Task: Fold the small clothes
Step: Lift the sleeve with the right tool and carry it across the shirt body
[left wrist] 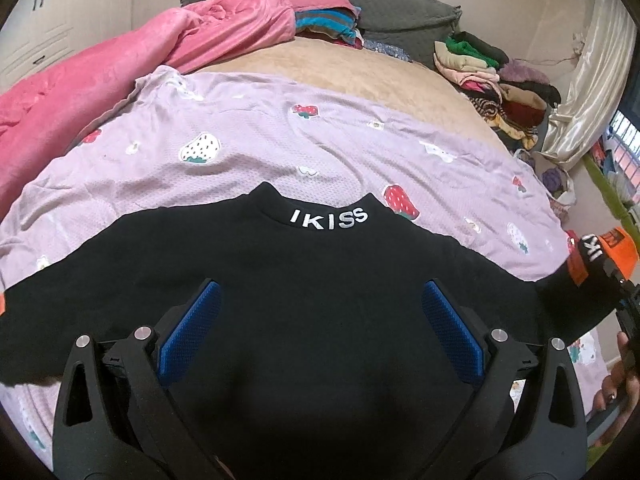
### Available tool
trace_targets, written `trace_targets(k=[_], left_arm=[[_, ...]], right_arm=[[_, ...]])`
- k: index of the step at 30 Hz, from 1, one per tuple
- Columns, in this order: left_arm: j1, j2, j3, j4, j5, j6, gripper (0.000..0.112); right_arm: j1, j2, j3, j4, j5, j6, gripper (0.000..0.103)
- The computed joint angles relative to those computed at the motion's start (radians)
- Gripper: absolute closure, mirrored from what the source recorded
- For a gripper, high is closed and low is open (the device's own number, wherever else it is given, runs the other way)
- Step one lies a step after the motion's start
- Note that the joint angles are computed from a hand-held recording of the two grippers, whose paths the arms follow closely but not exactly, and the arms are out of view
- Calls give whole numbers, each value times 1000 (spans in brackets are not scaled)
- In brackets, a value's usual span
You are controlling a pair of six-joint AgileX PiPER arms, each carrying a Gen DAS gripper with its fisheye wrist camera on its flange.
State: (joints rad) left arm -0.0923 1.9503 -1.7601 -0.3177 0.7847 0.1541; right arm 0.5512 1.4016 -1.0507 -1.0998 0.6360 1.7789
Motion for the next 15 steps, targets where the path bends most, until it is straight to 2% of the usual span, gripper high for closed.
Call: trace_targets(k=[5,15], left_arm=[[50,9,-12,-103,52,78,18],[140,33,-23,-187,103,99,18]], right_arm=[[61,87,-115,22,3,-80,87],[141,281,-344,131,-19,-245,87]])
